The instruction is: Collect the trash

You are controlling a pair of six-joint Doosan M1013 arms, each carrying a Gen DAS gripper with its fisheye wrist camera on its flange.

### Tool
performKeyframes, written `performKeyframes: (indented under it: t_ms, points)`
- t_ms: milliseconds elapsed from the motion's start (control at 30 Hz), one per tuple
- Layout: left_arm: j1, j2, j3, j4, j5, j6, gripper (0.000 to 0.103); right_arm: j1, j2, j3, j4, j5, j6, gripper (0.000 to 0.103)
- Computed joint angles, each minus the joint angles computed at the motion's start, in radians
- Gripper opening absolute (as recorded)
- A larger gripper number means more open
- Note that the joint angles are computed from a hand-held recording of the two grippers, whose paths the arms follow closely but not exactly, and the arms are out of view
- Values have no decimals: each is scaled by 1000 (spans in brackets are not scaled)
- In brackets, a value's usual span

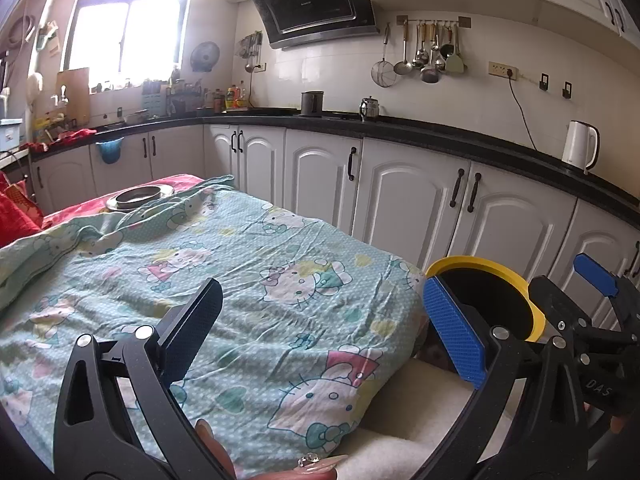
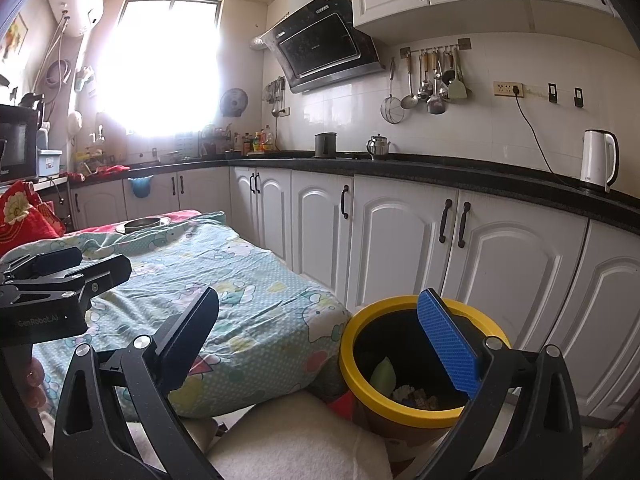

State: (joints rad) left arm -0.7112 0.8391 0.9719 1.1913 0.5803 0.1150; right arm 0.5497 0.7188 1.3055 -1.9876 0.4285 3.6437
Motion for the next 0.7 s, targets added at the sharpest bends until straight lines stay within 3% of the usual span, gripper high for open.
performKeyframes:
  t_ms: [700]
  points:
    - [1,10,-10,-36,23,15,92,0,3,-6,21,-6,-18,97]
